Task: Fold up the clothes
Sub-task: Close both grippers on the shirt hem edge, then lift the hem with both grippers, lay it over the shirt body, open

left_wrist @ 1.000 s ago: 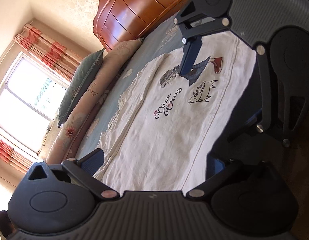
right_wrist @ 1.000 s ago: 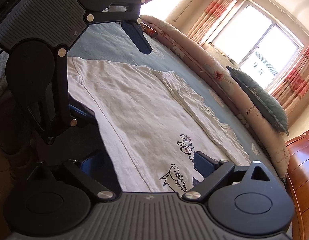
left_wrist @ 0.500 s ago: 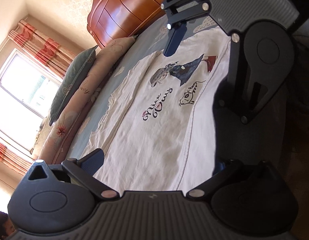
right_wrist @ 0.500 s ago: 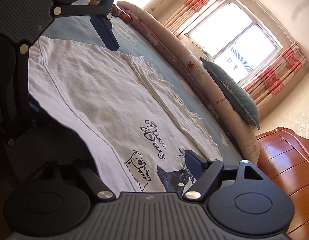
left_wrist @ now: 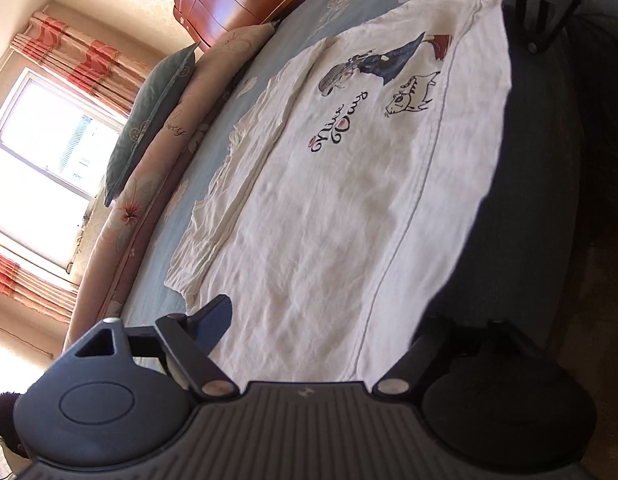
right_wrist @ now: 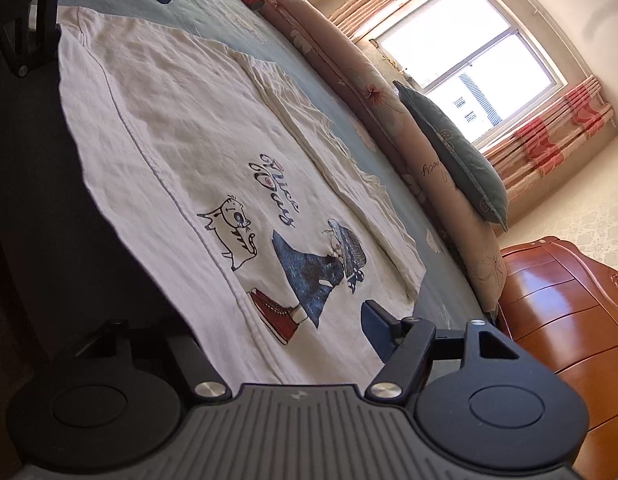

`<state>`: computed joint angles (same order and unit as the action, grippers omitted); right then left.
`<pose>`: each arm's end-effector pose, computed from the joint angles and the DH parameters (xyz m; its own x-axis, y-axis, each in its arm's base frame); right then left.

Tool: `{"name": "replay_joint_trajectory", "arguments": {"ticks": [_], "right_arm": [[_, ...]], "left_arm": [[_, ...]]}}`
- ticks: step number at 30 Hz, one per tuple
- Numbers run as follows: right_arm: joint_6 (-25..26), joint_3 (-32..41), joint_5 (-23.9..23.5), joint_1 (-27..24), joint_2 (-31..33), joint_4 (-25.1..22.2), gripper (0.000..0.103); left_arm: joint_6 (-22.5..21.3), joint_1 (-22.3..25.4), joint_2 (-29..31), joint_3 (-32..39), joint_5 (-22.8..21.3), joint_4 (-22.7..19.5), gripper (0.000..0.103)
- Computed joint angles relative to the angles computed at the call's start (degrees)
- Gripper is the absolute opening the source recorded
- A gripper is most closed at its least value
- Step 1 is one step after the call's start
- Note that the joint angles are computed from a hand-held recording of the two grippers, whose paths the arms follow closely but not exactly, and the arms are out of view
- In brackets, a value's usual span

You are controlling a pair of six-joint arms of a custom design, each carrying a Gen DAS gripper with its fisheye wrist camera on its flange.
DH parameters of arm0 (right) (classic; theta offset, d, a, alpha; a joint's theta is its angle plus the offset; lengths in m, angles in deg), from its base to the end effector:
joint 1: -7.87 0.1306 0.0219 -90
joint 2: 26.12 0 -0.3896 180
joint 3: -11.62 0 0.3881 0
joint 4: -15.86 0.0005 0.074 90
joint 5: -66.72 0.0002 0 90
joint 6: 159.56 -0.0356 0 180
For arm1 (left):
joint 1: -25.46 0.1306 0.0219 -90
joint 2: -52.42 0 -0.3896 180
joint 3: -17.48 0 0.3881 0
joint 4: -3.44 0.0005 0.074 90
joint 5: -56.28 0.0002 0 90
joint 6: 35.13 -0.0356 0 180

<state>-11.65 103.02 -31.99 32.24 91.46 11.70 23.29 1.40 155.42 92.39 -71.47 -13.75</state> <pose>0.5852 0.2705 0.2494 0.2020 -0.8279 -0.5233 -0.6697 0.2731 -0.6905 0.4868 -0.1940 0.2548 -0.5899 0.7169 -0.3716 0.2793 0.6130 0.7391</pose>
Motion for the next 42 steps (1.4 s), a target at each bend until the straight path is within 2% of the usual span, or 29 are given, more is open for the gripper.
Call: {"name": "replay_joint_trajectory", "arguments": {"ticks": [1, 2, 4, 5, 6, 7, 11, 17, 23, 28, 37, 42], "right_arm": [[0.42, 0.37, -0.44, -0.14, -0.02, -1.26, 0.058], [0.88, 0.82, -0.86, -0.23, 0.00, -2.76, 0.051], [1.83, 1.60, -1.67, -0.31, 0.02, -5.73, 0.034], [2.33, 1.83, -2.04, -0.25, 0.00, -7.15, 0.021], [2.82, 1.96, -2.11, -0.17, -0.02, -8.36, 0.012], [3.23, 1.62, -1.95, -0.08, -0.17, -8.58, 0.010], [1.91, 1.33, -1.94, -0.10, -0.65, -8.66, 0.008], [0.33, 2.54, -2.77, -0.27, -1.17, -8.04, 0.008], [-0.73, 4.60, -3.11, -0.37, -0.78, -6.90, 0.008], [-1.21, 7.57, -2.64, -0.18, 0.68, -6.52, 0.008], [-1.28, 18.57, -1.46, 0.35, 6.94, -7.70, 0.008], [-1.93, 28.65, -0.38, 0.78, 12.99, -9.42, 0.008]], "left_arm": [[-0.59, 0.02, -0.03, 0.30, 1.12, -1.12, 0.053], [-1.83, -0.07, 0.12, 0.64, 1.78, -1.86, 0.048], [-3.32, -0.27, 0.63, 1.50, 2.76, -3.85, 0.027], [-3.60, -0.35, 0.83, 1.81, 3.17, -4.77, 0.023], [-3.89, -0.42, 1.03, 2.13, 3.57, -5.68, 0.014], [-4.18, -0.50, 1.24, 2.45, 3.97, -6.60, 0.009], [-4.70, -1.01, 1.48, 2.31, 2.56, -6.57, 0.006], [-4.88, -0.74, 0.92, 2.36, 0.44, -3.70, 0.004], [-7.66, 0.26, 0.74, 3.06, -0.91, 0.15, 0.004], [-9.96, 1.39, 1.62, 4.92, -0.96, 1.65, 0.004], [-14.61, 5.37, 5.17, 11.06, 0.38, 5.34, 0.005], [-15.74, 8.09, 8.86, 16.22, 1.72, 6.84, 0.005]]}}
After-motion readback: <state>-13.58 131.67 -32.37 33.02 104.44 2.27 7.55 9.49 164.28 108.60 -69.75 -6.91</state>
